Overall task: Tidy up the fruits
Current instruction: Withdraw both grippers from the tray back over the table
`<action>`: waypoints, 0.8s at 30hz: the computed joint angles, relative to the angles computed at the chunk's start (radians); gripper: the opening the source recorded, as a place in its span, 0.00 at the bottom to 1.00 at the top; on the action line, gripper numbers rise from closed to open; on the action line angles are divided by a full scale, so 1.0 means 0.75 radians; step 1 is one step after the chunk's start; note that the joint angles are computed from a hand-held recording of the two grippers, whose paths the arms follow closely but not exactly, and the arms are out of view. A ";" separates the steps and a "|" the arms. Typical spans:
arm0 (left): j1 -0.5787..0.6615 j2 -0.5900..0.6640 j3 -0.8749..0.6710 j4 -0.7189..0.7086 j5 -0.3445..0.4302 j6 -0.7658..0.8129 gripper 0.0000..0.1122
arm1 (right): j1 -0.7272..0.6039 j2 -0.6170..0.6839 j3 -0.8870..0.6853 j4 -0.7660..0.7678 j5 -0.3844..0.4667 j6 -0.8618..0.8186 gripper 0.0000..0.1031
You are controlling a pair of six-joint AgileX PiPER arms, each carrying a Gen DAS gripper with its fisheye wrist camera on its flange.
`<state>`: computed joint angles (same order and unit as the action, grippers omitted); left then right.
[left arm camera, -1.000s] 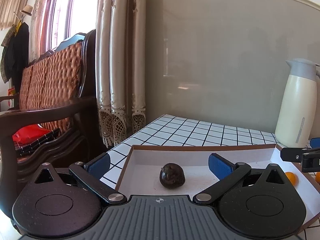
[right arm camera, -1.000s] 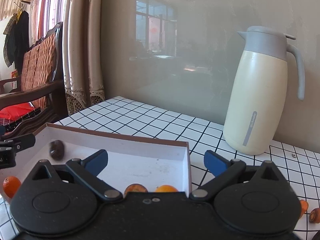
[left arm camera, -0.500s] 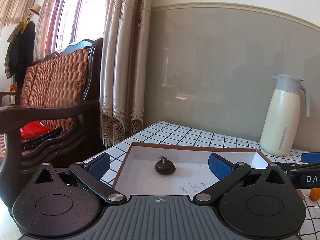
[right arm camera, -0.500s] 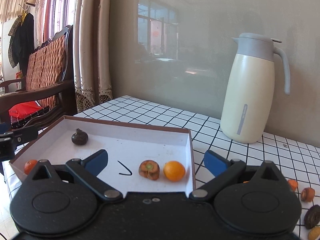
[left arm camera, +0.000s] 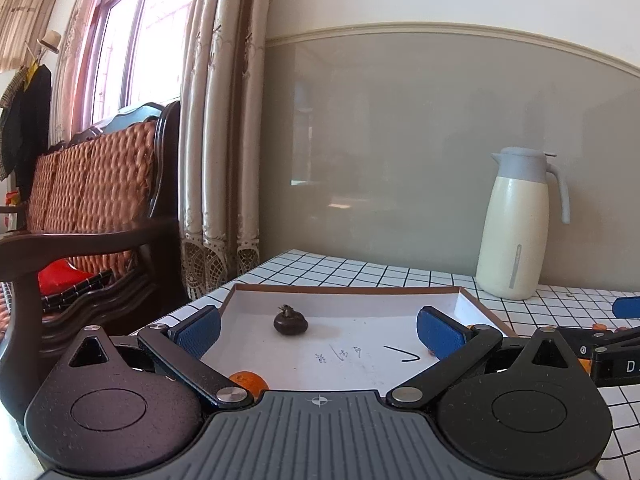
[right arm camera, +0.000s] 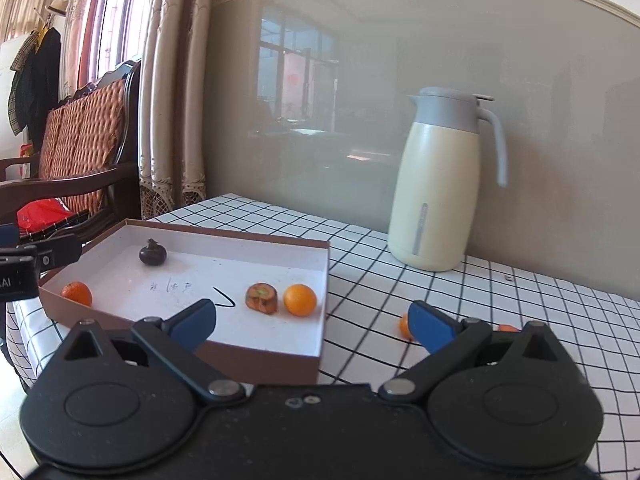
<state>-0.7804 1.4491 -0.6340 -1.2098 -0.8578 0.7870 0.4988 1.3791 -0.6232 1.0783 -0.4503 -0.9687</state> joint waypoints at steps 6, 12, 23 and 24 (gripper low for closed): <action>-0.133 0.012 -0.009 -0.050 -0.059 0.049 0.92 | -0.025 -0.122 0.099 0.037 -0.010 -0.038 0.94; -0.229 0.048 -0.045 -0.081 -0.077 0.079 0.92 | -0.068 -0.232 0.182 0.076 -0.014 -0.097 0.94; -0.332 0.130 -0.132 -0.087 -0.080 0.101 0.92 | -0.176 -0.357 0.267 0.165 0.001 -0.228 0.92; -0.336 0.139 -0.143 -0.091 -0.074 0.106 0.92 | -0.202 -0.366 0.273 0.159 0.016 -0.230 0.92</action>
